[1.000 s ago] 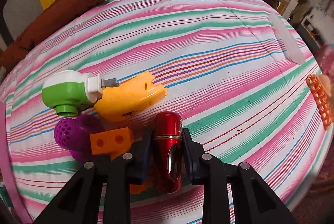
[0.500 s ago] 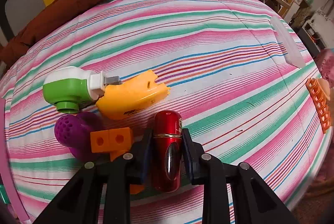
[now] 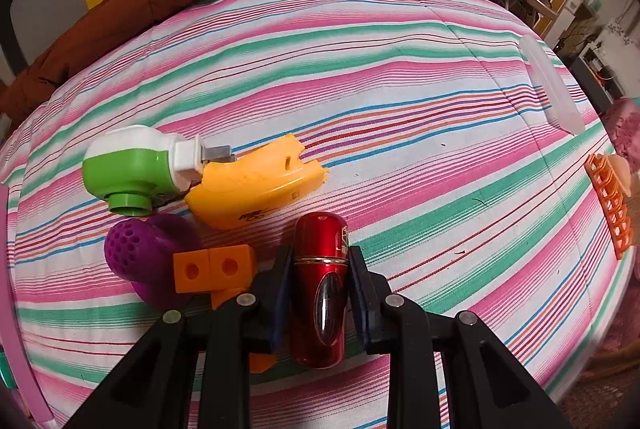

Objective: Organize rigid objects
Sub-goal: 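Place the red block on the tray with the left gripper while the right gripper holds the lipstick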

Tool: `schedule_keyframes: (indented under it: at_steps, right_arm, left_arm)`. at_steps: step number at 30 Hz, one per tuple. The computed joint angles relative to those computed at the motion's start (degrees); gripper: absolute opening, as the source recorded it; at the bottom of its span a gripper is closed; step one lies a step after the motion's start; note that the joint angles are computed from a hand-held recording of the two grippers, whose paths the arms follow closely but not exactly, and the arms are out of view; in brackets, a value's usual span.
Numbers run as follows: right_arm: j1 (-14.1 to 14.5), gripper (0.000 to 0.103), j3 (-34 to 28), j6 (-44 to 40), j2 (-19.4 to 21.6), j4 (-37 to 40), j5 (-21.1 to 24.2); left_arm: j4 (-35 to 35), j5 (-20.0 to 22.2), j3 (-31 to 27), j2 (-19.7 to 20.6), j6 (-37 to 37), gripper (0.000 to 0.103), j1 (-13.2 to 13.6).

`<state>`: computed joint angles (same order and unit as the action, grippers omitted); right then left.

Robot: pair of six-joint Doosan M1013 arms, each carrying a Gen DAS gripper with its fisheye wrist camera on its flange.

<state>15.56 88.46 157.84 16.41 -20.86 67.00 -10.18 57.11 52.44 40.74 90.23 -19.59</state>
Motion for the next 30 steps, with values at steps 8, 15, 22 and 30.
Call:
schedule_keyframes:
  at_steps: [8, 15, 22, 30]
  right_arm:
    - [0.3, 0.027, -0.3, -0.2, 0.3, -0.5, 0.6]
    - [0.3, 0.027, -0.4, 0.0, 0.2, -0.4, 0.6]
    - [0.5, 0.027, -0.4, 0.3, 0.3, -0.5, 0.5]
    - [0.9, 0.026, -0.1, 2.1, -0.4, -0.3, 0.1]
  left_arm:
    - [-0.2, -5.5, 3.8, -3.5, -0.8, 0.043, 0.5]
    - [2.6, -12.8, 11.3, -9.4, -2.2, 0.043, -0.3]
    - [6.0, -18.0, 20.3, -15.3, -3.0, 0.043, -2.0]
    - [9.9, -19.8, 25.0, -18.5, -4.0, 0.043, -3.2]
